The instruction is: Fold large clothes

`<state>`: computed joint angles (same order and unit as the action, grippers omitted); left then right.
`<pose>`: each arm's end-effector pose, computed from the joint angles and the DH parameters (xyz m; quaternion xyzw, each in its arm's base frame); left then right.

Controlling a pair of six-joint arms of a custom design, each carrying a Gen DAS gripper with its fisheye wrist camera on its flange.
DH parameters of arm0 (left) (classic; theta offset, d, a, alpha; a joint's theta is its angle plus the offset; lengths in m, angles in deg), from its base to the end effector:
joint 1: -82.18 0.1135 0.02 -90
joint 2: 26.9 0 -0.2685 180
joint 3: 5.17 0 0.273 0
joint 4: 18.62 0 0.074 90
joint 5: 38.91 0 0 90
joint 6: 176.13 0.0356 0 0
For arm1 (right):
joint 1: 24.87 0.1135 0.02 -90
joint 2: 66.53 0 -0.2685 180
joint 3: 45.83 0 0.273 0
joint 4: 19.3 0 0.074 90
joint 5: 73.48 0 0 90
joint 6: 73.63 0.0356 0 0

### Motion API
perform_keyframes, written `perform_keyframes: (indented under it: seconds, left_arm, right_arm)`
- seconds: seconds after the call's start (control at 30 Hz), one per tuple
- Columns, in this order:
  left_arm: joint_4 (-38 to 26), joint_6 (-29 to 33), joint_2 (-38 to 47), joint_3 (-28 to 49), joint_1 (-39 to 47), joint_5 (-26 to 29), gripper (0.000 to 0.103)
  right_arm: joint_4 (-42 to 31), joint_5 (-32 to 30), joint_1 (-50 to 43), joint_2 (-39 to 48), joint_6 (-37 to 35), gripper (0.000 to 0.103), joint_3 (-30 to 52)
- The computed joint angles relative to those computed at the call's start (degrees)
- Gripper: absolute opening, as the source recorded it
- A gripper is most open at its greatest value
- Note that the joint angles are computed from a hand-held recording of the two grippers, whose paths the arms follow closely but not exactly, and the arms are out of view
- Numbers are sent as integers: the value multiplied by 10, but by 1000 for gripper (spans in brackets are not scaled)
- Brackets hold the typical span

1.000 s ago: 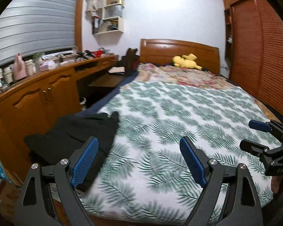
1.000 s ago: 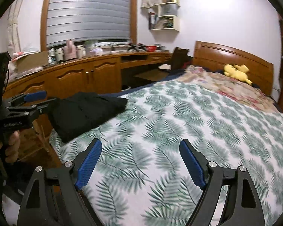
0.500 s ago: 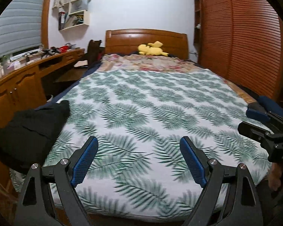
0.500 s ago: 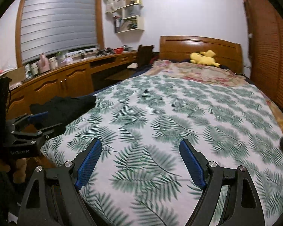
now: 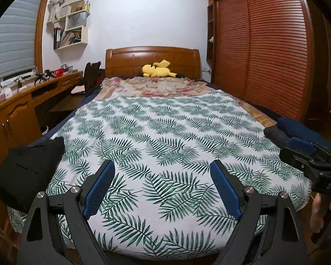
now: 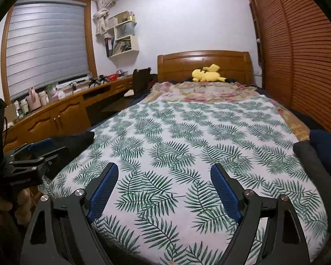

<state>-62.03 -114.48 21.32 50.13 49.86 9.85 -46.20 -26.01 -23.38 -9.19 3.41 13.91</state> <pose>0.1758 -0.0835 0.2877 -0.1300 0.8402 0.0578 0.5234 0.2384 0.0303 0.3094 -0.2932 0.7529 0.2531 0.5321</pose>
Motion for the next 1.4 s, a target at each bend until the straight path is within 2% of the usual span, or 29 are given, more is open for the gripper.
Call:
perform_keyframes:
  seconds: [0.17, 0.53, 0.93, 1.4]
  left_arm:
    - [-44, -18, 2, 44, -49, -45, 88]
    - [-82, -28, -6, 83, -103, -101, 88]
    - [-87, -29, -19, 80, -107, -113, 88]
    - [-87, -28, -21, 79, -107, -113, 88]
  right_arm:
    - [-26, -27, -39, -44, -1, 91, -5]
    - [0, -55, -81, -99, 31, 91, -29]
    - [48, -49, -78, -97, 38, 91, -54]
    - [52, -62, -89, -77, 28, 91, -46]
